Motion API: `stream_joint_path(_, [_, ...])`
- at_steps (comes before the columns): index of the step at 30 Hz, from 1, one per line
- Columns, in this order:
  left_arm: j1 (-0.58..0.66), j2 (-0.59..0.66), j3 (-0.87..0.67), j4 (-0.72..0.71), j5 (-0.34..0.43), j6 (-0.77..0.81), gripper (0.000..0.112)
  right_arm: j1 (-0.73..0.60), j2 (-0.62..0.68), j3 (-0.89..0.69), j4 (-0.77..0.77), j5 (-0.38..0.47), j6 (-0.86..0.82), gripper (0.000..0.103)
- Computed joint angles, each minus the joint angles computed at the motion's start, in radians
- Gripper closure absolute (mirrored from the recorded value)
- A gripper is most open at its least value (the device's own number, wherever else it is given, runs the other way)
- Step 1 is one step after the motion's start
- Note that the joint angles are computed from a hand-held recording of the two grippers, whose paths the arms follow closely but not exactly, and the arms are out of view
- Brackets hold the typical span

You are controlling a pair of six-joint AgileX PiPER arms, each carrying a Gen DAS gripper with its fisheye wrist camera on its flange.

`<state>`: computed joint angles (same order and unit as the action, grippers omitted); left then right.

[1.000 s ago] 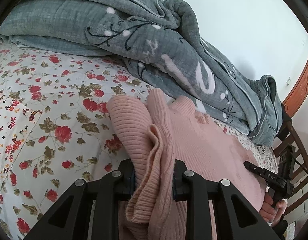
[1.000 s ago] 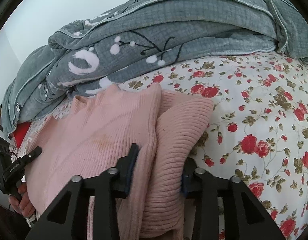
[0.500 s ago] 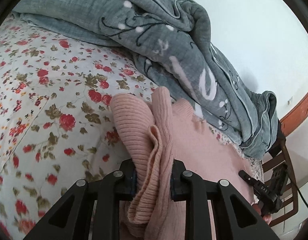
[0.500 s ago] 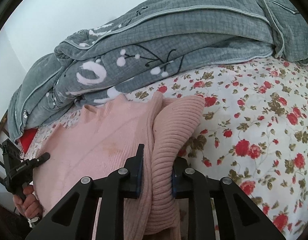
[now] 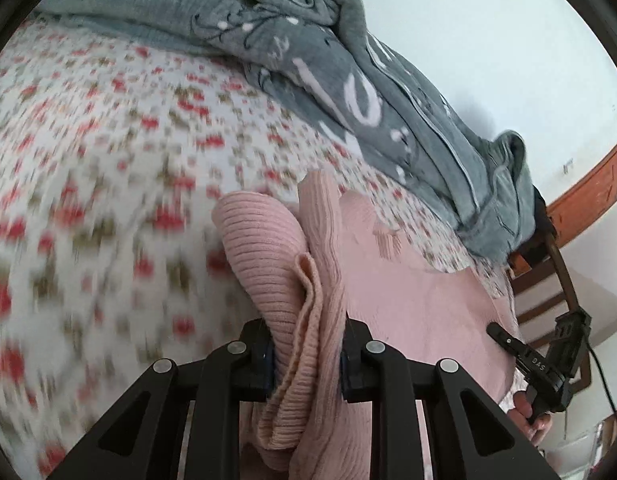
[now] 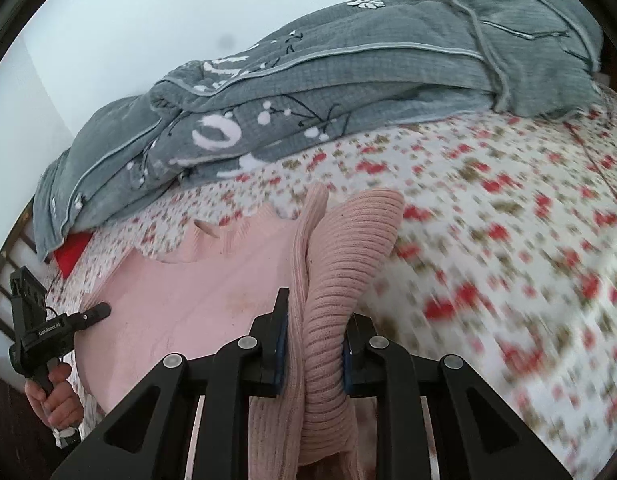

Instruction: Fold small clothes

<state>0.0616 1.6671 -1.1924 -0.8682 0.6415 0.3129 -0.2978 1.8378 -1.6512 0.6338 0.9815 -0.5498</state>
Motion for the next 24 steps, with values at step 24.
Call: stream_joint_path(24, [-0.199, 0.064, -0.287, 0.686, 0.073, -0.41, 0.057, 0.063, -0.084, 0.102, -0.177, -0.175, -0.085, 0.06])
